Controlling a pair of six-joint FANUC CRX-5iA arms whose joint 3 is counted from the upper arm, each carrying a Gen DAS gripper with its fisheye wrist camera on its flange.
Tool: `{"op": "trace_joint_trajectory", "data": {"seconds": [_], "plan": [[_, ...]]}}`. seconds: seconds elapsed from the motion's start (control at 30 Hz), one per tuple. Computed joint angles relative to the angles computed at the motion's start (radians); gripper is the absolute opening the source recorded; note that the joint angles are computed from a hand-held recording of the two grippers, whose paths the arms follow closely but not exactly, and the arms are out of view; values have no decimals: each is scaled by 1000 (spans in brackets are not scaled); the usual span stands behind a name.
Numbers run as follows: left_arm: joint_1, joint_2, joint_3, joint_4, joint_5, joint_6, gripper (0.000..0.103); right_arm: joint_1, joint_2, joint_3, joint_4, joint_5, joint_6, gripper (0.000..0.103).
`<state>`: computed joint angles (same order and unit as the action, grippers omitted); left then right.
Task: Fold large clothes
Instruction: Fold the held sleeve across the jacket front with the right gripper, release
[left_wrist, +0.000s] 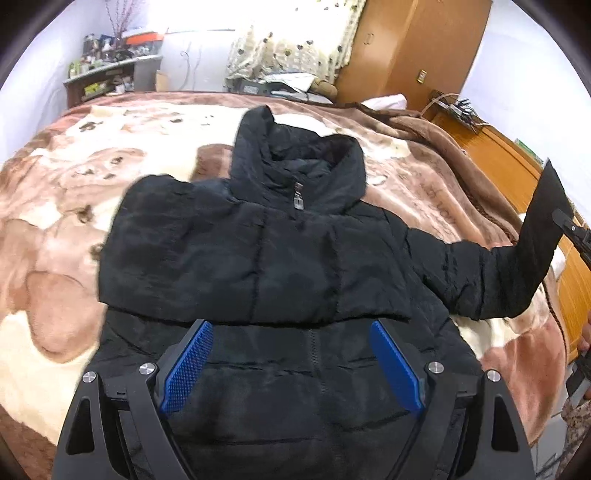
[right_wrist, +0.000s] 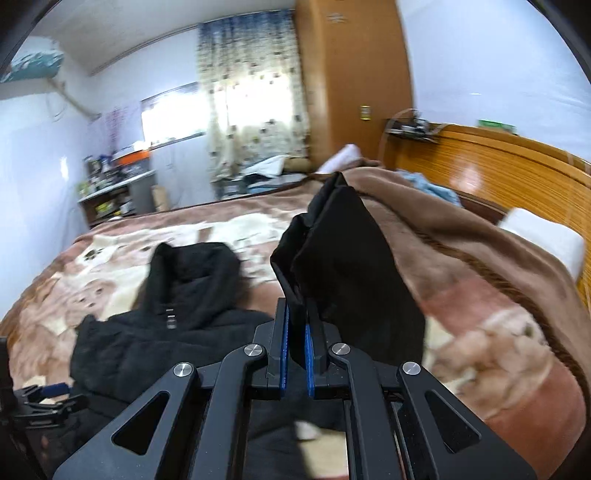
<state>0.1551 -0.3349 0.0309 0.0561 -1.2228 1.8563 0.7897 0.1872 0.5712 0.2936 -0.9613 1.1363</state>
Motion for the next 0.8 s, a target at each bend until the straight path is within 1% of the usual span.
{"op": "trace_joint_trajectory", "data": {"seconds": [0.13,0.3,0.5,0.63,0.8], "plan": [[50,-35,-22,12,1,-18,87,53,49,58,-49,-25,49,7],[113,-73,-48,24,-2,-48,87,106,92,99,-89,-34,58,7],[193,-117,-97,62,14,-72,87,150,161,182,-149,-60,70,7],[234,-134,-115,78,7,-99,87,171,196,223,-205,-73,80,7],[285,-157,-141,90,7,-108,87,202,255,291,-240,-112,100,7]]}}
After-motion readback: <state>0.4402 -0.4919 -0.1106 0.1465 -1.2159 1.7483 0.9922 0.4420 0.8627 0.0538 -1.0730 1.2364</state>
